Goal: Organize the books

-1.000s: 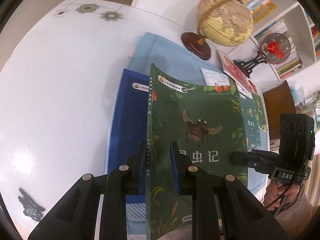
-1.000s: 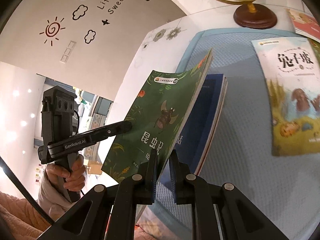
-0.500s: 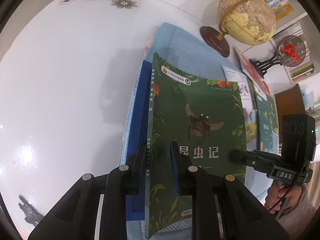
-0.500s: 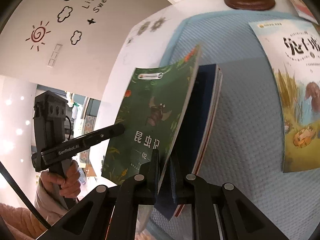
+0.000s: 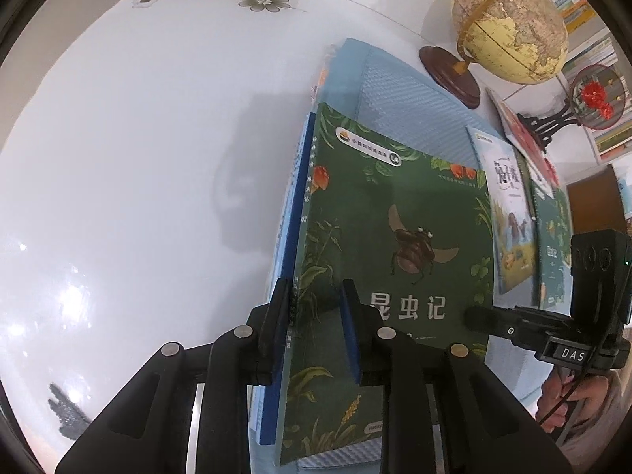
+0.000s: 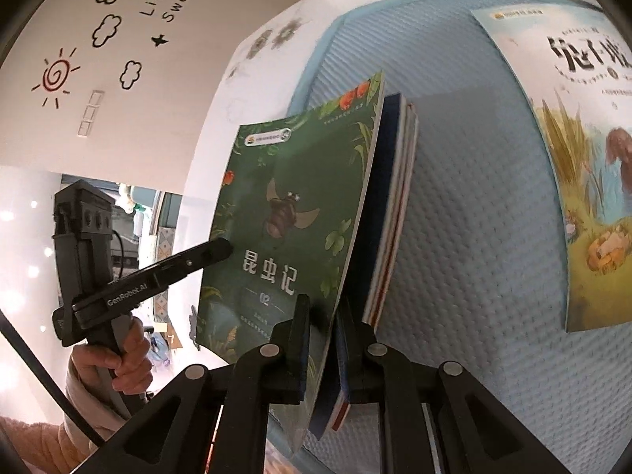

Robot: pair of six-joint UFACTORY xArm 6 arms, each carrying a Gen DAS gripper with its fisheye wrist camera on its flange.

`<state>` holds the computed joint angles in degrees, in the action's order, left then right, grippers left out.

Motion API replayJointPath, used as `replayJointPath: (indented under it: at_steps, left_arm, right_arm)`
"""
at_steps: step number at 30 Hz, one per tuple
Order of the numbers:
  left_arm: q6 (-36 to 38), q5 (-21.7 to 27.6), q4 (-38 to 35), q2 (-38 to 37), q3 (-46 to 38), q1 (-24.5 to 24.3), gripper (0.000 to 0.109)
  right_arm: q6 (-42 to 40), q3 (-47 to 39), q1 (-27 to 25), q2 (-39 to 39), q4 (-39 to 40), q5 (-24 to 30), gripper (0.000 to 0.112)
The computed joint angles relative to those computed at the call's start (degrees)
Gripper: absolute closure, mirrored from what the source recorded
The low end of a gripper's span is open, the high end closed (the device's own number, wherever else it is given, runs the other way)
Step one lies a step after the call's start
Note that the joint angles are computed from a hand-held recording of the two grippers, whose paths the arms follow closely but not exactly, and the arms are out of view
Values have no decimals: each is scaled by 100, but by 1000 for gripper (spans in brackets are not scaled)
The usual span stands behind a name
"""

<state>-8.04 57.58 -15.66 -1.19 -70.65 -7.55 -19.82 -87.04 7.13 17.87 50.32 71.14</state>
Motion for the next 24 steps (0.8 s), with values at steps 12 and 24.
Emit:
replayJointPath:
  at_steps: [12,24]
  left_arm:
    - [-1223,93,1031,-144,-157,-162,32]
    - [-1674,66,1260,566,-1296,-1275,32]
  right_arm:
    - [-96,476,-162,-482,170,-339,60]
    - [-430,1171,-1623,-1227,49,-627,59]
